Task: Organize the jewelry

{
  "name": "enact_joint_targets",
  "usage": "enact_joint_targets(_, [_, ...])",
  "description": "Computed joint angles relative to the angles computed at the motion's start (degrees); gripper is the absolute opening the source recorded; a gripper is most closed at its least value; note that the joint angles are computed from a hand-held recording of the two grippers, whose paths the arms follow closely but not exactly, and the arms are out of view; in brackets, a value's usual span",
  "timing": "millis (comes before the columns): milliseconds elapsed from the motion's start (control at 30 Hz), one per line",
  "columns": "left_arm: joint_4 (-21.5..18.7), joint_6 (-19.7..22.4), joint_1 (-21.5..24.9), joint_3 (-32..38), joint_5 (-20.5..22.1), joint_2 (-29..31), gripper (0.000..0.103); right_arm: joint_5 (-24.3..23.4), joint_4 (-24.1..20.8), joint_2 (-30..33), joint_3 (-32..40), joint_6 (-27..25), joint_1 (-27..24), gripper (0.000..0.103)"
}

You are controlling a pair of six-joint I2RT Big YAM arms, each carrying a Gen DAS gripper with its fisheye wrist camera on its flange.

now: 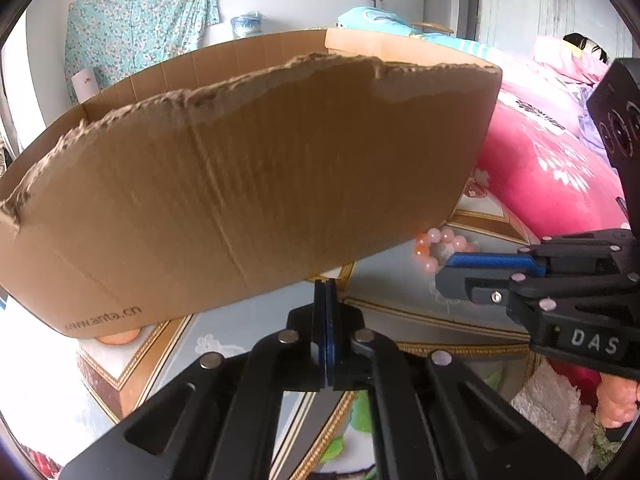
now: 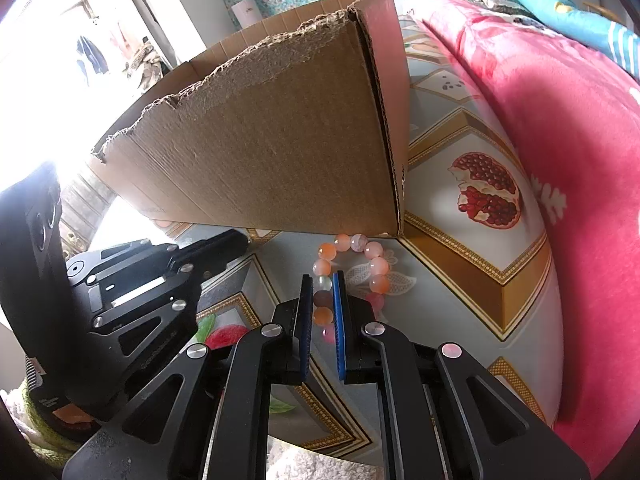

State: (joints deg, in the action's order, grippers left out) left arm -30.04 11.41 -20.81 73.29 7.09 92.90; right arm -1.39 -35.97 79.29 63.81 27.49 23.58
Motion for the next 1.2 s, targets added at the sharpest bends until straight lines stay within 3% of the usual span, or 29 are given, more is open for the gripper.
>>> enact_joint_targets(233, [-2.3,0.3,0.8,-1.0,1.2,-1.6,0.0,-0.1,0.2,-0.1,-0.2,0.0,-0.1,0.008])
enact_joint_targets(433, [-3.8,-1.6,2.0,-0.5,5.3,-1.7,0.001,0.1,0.3,-0.1,-0.3,0.0,0.1,0.008])
enact_joint_targets(500, [-3.1,-1.2,1.8,-0.2,5.4,-1.5,0.011,0.1,0.2,-0.1,-0.2,0.0,0.0,0.008])
enact_joint_targets(633, [-1.6,0.1,1.5,0.3,5.9,-0.7,0.016,0.1,0.2,-0.1,-0.3,0.0,0.1,0.008])
enact_joint_targets(800, [-1.8,2.0,1.0,1.7,4.9,1.1,0.016,0.0,0.5,-0.2,-0.5,0.2,0.0,0.008])
enact_joint_targets(1200, [2.2,4.7,-0.5,0.2,0.7,0.6,0.011,-0.2,0.6,-0.4,-0.6,0.2,-0.1,0.008])
